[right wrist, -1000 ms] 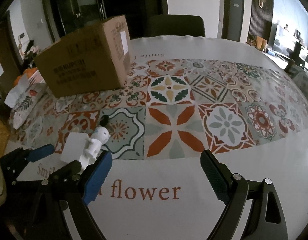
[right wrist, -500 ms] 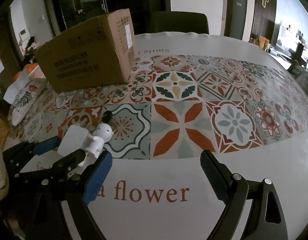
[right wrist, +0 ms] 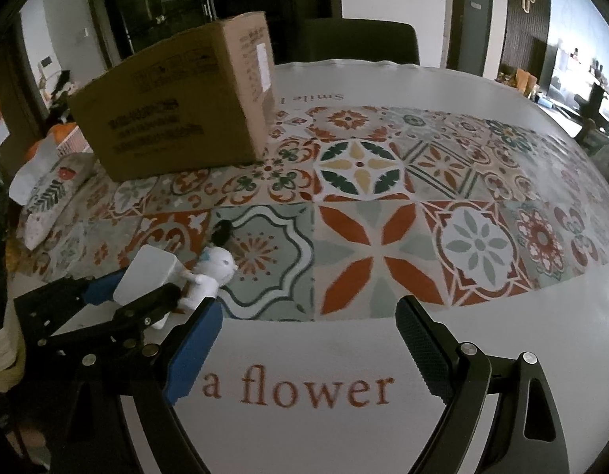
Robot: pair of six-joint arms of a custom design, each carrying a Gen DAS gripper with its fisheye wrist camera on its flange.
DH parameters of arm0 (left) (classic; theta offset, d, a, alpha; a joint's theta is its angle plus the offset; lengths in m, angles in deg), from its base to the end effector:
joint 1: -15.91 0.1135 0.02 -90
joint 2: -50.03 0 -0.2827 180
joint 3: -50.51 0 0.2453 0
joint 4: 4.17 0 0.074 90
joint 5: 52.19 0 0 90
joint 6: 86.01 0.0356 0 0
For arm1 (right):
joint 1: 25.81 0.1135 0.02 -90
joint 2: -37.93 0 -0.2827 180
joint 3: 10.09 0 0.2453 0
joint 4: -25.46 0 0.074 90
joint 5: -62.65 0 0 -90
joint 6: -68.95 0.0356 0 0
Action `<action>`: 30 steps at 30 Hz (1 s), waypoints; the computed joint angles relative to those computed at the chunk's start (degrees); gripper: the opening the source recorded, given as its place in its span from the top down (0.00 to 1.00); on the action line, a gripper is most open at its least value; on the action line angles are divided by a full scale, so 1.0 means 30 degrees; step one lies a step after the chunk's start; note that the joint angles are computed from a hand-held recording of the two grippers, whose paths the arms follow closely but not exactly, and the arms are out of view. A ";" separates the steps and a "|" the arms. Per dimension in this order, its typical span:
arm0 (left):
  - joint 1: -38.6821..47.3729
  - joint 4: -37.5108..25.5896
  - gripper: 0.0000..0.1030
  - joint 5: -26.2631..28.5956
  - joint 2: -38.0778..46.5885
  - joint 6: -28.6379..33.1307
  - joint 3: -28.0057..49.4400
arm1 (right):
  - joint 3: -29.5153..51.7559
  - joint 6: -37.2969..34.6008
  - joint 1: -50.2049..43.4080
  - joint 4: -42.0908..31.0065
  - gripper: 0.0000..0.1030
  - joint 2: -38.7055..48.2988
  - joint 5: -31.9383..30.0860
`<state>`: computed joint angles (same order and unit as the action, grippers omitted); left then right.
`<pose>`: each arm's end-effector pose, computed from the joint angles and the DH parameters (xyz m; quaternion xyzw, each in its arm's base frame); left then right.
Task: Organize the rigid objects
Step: 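Close the right gripper on the small white robot figurine, then carry the charger and figurine over the cardboard box with both grippers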
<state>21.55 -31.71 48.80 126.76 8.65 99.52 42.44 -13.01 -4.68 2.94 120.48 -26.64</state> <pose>0.2339 0.0163 0.1850 0.0205 0.9502 -0.0643 0.3042 0.2449 0.0942 0.1841 -0.1060 0.9411 0.0752 0.3122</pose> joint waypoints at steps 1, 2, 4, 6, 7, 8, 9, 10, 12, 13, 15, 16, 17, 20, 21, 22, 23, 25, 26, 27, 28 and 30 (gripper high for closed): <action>0.0291 -0.0003 0.56 0.0106 -0.0015 0.0138 -0.0022 | 0.0056 0.0063 0.0122 0.0036 0.13 0.0071 0.0030; 0.0583 -0.0025 0.56 0.0171 -0.0053 0.0281 -0.0057 | 0.0167 0.0150 0.0366 0.0142 0.13 0.0223 0.0101; 0.1267 -0.0145 0.56 0.0382 -0.0150 0.0607 -0.0086 | 0.0321 0.0256 0.0762 0.0330 0.15 0.0480 0.0225; 0.1941 -0.0222 0.56 0.0599 -0.0183 0.0898 -0.0083 | 0.0543 0.0325 0.1162 0.0540 0.19 0.0879 0.0142; 0.2313 -0.0303 0.56 0.0719 -0.0152 0.1043 -0.0025 | 0.0675 0.0380 0.1338 0.0624 0.21 0.1114 0.0044; 0.2706 -0.0349 0.56 0.0871 -0.0137 0.1186 0.0018 | 0.0866 0.0472 0.1533 0.0665 0.22 0.1418 -0.0046; 0.2953 -0.0337 0.56 0.0933 -0.0102 0.1270 0.0047 | 0.1006 0.0569 0.1709 0.0702 0.25 0.1633 -0.0078; 0.3287 -0.0339 0.56 0.1010 -0.0008 0.1400 0.0113 | 0.1113 0.0635 0.1871 0.0815 0.26 0.1838 -0.0103; 0.3802 -0.0333 0.56 0.1127 0.0106 0.1603 0.0181 | 0.1404 0.0798 0.2207 0.0951 0.28 0.2318 0.0030; 0.4052 -0.0323 0.56 0.1139 0.0188 0.1700 0.0249 | 0.1561 0.0900 0.2317 0.0965 0.30 0.2565 0.0063; 0.4368 -0.0344 0.56 0.1221 0.0329 0.1808 0.0383 | 0.1956 0.1236 0.2488 0.0923 0.34 0.3172 0.0080; 0.4547 -0.0373 0.56 0.1287 0.0366 0.1873 0.0446 | 0.2067 0.1327 0.2515 0.0904 0.36 0.3356 0.0099; 0.4621 -0.0366 0.56 0.1285 0.0406 0.1921 0.0495 | 0.2259 0.1512 0.2551 0.0830 0.37 0.3657 0.0147; 0.4808 -0.0303 0.56 0.1301 0.0413 0.2158 0.0588 | 0.2544 0.1928 0.2536 0.0830 0.44 0.4201 0.0131; 0.4857 -0.0276 0.56 0.1324 0.0428 0.2208 0.0616 | 0.2565 0.1937 0.2626 0.0877 0.47 0.4249 0.0344; 0.4922 -0.0276 0.56 0.1355 0.0449 0.2232 0.0667 | 0.2629 0.1896 0.2618 0.0811 0.49 0.4307 0.0364; 0.4973 -0.0318 0.56 0.1386 0.0465 0.2244 0.0725 | 0.2728 0.1911 0.2699 0.0710 0.52 0.4371 0.0549; 0.5029 -0.0386 0.56 0.1472 0.0441 0.2264 0.0802 | 0.2851 0.1818 0.2758 0.0595 0.69 0.4411 0.0602; 0.5054 -0.0392 0.56 0.1525 0.0414 0.2263 0.0822 | 0.2927 0.1769 0.2779 0.0500 0.69 0.4441 0.0576; 0.5048 -0.0411 0.56 0.1530 0.0363 0.2252 0.0845 | 0.2952 0.1714 0.2772 0.0418 0.69 0.4395 0.0538; 0.5041 -0.0428 0.56 0.1528 0.0311 0.2237 0.0880 | 0.2961 0.1710 0.2768 0.0403 0.69 0.4393 0.0476; 0.5085 -0.0514 0.56 0.1641 0.0188 0.2273 0.0944 | 0.2911 0.1794 0.2758 0.0442 0.69 0.4258 0.0366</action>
